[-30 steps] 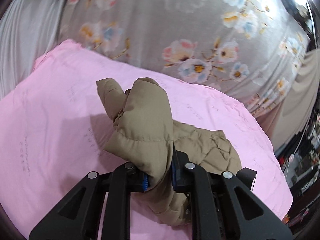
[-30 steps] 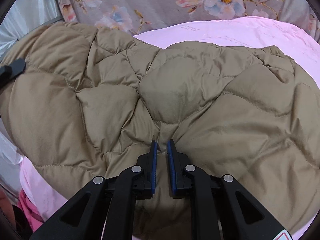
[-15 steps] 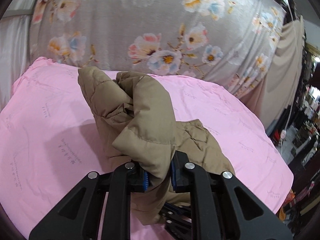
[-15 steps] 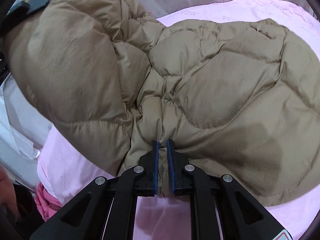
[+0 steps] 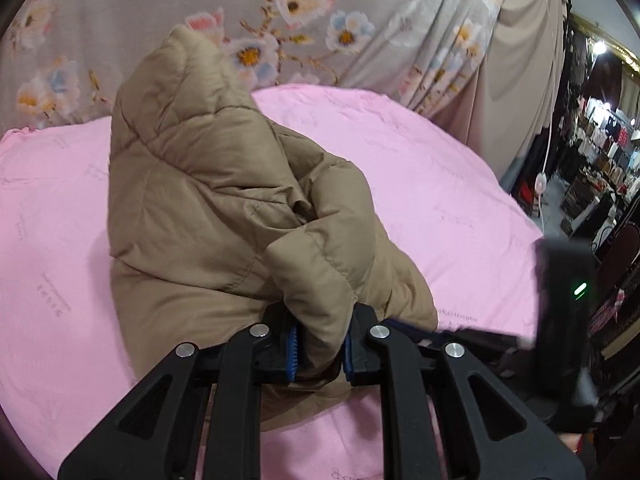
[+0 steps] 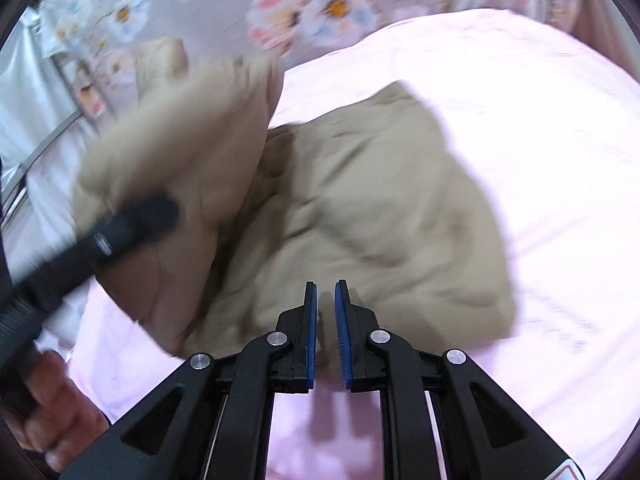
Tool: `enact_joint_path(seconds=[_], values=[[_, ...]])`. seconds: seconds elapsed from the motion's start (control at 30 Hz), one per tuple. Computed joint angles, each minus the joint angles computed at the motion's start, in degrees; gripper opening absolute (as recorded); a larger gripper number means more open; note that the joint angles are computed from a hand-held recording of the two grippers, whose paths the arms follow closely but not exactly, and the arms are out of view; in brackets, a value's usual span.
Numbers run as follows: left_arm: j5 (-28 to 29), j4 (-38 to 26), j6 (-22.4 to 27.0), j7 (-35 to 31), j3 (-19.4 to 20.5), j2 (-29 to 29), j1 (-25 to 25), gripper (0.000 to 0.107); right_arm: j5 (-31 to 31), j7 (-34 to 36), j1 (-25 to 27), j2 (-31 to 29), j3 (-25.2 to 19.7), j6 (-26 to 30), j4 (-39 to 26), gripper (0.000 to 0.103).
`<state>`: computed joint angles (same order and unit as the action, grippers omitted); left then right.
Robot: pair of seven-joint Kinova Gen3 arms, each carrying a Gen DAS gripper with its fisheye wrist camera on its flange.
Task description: Fold large clothes
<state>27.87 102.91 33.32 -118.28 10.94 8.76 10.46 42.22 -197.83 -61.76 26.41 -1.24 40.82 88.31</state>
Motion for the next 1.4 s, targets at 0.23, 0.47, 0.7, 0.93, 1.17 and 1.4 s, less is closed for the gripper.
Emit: enact_joint_path(seconds=[0.23, 0.47, 0.7, 0.93, 1.17, 1.4], values=[[-12.9, 0.7, -3.7, 10.9, -0.3, 4.9, 8.2, 0.015, 7.7, -7.1, 4.2, -4.8, -5.8, 3.0, 6.1, 0.014], [-17.9, -0.1, -4.1, 15.8, 0.7, 6.2, 9.4, 0.015, 14.0, -2.4, 21.7, -8.1, -17.9, -6.8, 8.6, 0.060], [-19.8, -0.5, -3.6, 18.0, 0.2, 6.0, 10.0, 0.015, 6.4, 13.9, 40.3, 2.1, -33.4, -14.8, 0.4, 0.063], [-10.5, -1.1, -1.4, 10.0, -5.8, 4.6, 12.6, 0.015, -1.6, 24.9, 42.3, 5.1, -33.6, -17.9, -2.7, 0.015], [5.8, -5.8, 13.9, -2.7, 5.1, 4.3, -5.7, 0.032, 2.4, 12.0, 26.8, -2.8, -16.3, -11.1, 2.4, 0.007], [6.5, -4.9, 10.3, -2.4, -3.6, 0.6, -3.8, 0.037, 7.2, -0.3, 25.6, -4.8, -14.8, -8.0, 9.3, 0.007]])
